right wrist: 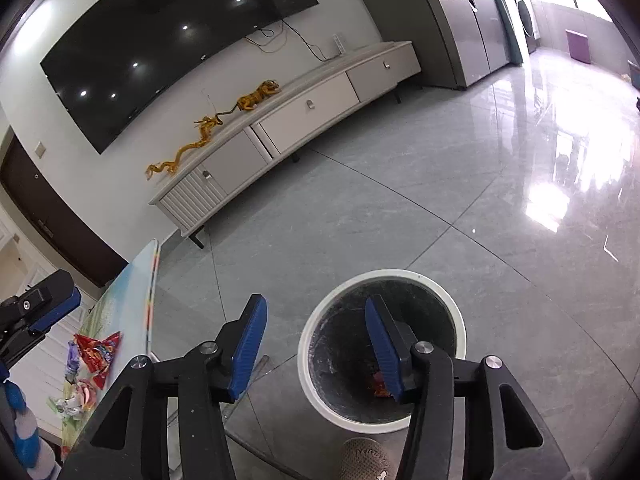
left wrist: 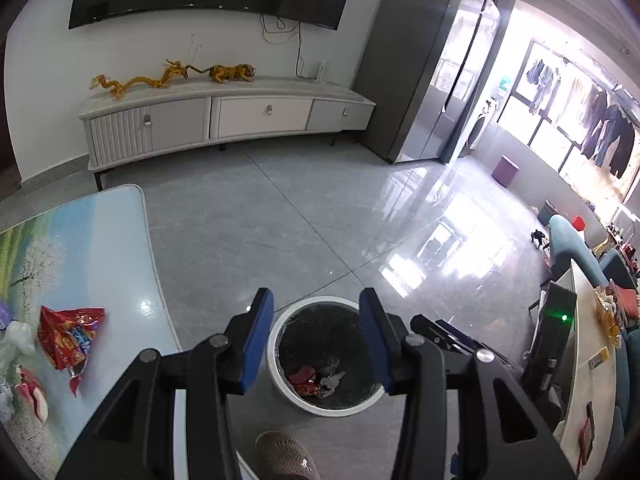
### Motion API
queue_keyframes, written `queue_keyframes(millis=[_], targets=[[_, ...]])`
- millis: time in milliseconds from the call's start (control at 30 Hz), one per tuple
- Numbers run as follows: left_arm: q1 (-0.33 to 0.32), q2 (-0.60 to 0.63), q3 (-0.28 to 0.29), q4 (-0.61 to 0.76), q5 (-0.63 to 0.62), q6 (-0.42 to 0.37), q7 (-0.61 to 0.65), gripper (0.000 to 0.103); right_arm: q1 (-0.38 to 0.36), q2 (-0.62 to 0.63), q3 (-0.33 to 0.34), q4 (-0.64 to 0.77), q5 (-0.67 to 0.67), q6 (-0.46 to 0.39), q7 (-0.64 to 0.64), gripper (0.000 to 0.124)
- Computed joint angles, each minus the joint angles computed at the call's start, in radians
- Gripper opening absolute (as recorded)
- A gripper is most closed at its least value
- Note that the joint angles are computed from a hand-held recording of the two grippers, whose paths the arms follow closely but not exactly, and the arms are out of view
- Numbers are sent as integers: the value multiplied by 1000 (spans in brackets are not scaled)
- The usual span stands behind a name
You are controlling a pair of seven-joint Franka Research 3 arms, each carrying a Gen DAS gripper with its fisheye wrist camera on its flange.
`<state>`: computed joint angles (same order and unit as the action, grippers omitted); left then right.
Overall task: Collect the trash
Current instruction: 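Move both open tools back over the trash on the table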
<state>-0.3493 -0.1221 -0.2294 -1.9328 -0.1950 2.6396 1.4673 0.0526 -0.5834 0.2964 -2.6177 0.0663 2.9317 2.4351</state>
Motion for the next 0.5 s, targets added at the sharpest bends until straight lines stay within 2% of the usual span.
queue_keyframes(millis=[233, 400, 467, 500], targets=[[14, -180, 44, -142, 33, 37, -8, 43, -18, -35, 66, 92, -55, -29, 22, 52], [23, -311, 101, -250, 54, 59, -27, 43, -4, -27, 92, 161, -86, -32, 14, 52], [39, -365, 114, -293, 82, 65, -43, 48, -1, -24, 103, 182, -98, -33, 12, 53], [49, -397, 122, -320, 96, 68, -51, 55, 1, -21, 108, 195, -103, -33, 11, 54]])
